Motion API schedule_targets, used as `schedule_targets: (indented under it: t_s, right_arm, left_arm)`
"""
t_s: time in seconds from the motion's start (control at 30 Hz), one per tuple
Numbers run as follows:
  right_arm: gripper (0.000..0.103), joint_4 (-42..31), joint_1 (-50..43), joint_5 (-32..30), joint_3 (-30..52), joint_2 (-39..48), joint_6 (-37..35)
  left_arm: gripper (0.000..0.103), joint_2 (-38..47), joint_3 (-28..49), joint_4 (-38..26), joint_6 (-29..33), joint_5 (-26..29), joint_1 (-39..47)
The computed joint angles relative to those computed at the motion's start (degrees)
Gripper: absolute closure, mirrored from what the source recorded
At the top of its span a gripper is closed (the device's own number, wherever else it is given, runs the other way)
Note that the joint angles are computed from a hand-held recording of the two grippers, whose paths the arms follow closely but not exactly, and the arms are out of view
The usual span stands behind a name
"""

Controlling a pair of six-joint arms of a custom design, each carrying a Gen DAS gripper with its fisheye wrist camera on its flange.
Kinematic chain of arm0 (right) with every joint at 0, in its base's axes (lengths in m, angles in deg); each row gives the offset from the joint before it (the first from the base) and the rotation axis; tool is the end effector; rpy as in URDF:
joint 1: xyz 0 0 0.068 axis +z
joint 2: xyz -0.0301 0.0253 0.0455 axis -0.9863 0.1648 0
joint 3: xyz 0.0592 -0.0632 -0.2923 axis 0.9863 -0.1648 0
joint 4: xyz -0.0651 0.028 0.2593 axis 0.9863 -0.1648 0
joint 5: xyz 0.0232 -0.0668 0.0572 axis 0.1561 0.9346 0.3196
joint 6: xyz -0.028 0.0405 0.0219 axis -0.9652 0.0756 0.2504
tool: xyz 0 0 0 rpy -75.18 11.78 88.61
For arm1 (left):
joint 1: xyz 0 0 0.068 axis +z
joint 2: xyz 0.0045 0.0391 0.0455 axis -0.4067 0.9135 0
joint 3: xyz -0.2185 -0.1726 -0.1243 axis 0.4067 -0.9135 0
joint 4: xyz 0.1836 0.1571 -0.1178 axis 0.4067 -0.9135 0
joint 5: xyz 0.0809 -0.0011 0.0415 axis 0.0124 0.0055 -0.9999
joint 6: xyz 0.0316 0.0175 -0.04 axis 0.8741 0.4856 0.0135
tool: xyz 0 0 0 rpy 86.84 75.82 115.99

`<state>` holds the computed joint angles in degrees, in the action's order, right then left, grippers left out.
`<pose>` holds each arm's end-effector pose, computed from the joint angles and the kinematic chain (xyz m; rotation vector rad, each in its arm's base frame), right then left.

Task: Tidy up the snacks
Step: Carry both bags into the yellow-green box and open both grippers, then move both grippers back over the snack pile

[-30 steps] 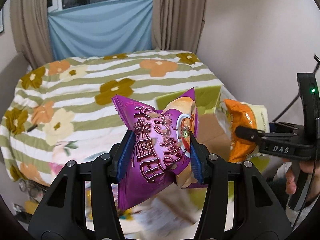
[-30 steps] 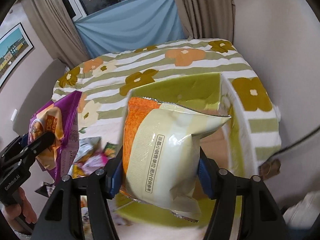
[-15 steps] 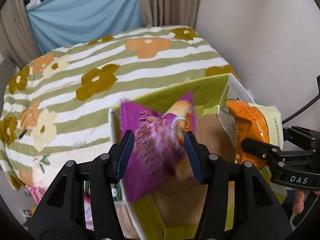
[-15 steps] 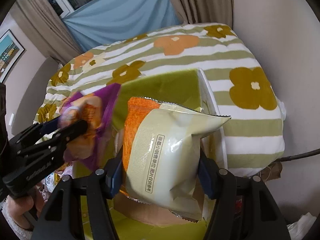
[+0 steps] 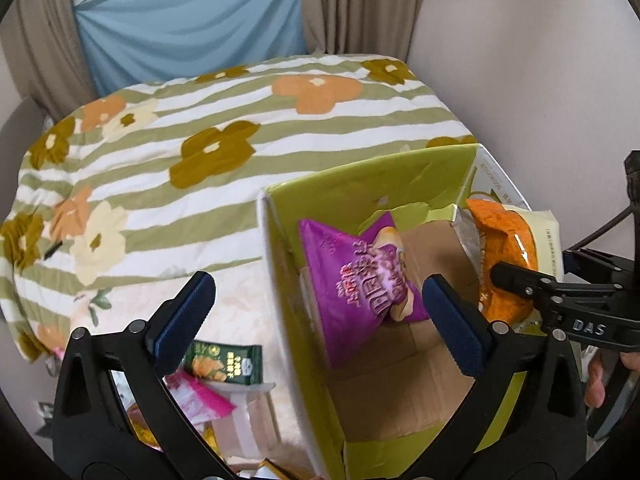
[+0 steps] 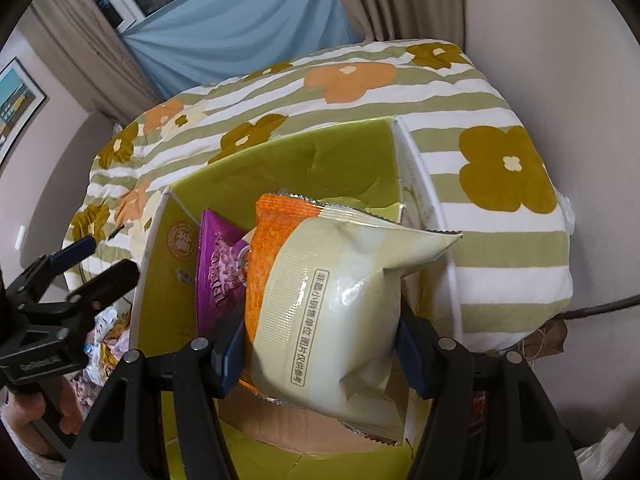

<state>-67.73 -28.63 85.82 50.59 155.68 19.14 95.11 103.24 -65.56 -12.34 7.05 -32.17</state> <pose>0.1542 0.1853 0.2197 0.0298 2.6936 0.3168 0.2240 -0.0334 0.2179 0.2378 2.5499 -0.0866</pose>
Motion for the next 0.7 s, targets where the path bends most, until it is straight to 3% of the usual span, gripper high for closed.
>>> schedule_targets:
  t_s: [0.33,0.4,0.47,0.5,0.7]
  right_arm:
    - [0.043,6.47,-3.17,-1.60,1.63,7.16,-4.81]
    - [0.036,6.61,-2.98,-0.33,2.41,8.53,-4.93]
    - [0.005,6.68,-2.23,2.26,3.02,9.51,-5.65]
    - [0.000,6.33,-1.83,2.95,3.23,9.69,-6.11]
    - [0.001,4.45,0.37,2.92,1.61,6.91,-5.15]
  left_arm:
    - [0.001,-4.53,-1.35,-2.69,2.62,2.19,6.45]
    - [0.001,-4.66,-1.45,-2.73,3.09,2.81,7.78]
    - [0.001,-4.82,-1.64,-2.86,3.31,3.53,8.90]
    - [0.001,-4.96,-1.81,-2.92,3.42,3.73,9.32]
    - [0.001,-7.15,-2.71,-4.23,3.62,4.38,10.22]
